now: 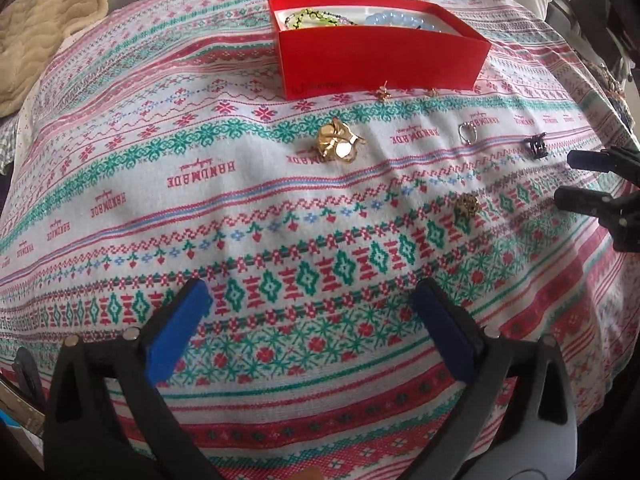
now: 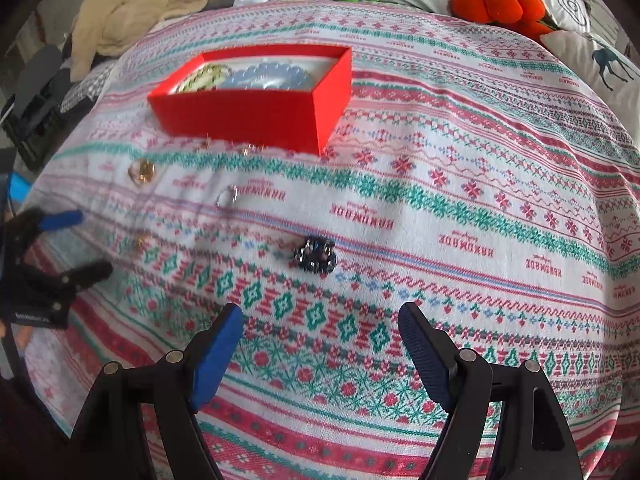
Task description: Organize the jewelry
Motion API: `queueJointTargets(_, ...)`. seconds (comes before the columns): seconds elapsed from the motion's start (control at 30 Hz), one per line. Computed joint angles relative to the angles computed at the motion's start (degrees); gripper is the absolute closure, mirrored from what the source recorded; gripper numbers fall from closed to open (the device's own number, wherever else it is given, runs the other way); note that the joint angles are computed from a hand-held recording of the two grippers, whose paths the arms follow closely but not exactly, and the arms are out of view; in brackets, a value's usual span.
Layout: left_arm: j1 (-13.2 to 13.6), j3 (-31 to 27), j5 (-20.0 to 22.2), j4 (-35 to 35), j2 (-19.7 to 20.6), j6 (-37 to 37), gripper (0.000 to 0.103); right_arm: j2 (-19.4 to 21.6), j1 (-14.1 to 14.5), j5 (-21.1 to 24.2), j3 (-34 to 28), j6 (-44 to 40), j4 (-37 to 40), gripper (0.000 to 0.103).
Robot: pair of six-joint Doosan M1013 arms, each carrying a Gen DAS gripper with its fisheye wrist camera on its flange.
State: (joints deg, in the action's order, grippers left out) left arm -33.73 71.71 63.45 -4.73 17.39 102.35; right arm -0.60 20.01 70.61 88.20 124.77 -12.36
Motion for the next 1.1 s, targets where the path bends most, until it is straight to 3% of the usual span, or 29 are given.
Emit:
queueJointTargets(0.17, 0.0, 2.1, -3.9, -0.3, -0.9, 0.3, 0.000, -0.4, 0.6, -2.3, 1.5, 0.6, -1.8, 0.017)
queueJointTargets(0.37, -0.2, 3.8, -8.6, -0.4, -1.6, 0.4, 0.000, -1.0, 0.9, -6.9, 4.2, 3.0, -4.9, 0.000)
queueJointTargets(0.83, -0.6, 1.0, -8.0, 0.6, 0.5, 0.2, 0.000, -0.2, 0.6, -8.6, 3.6, 4.1, -5.4, 0.001)
queueJointTargets(0.93, -0.8, 0.8, -8.2, 0.9, 0.6, 0.0, 0.000, 0.0, 0.5, -8.8, 3.4, 4.2, -5.6, 0.007)
queueJointTargets(1.1, -0.6, 0.3, -8.0, 0.6, 1.0, -0.1, 0.000, -0.1, 0.1, -9.6, 3.2, 3.6, -5.4, 0.035)
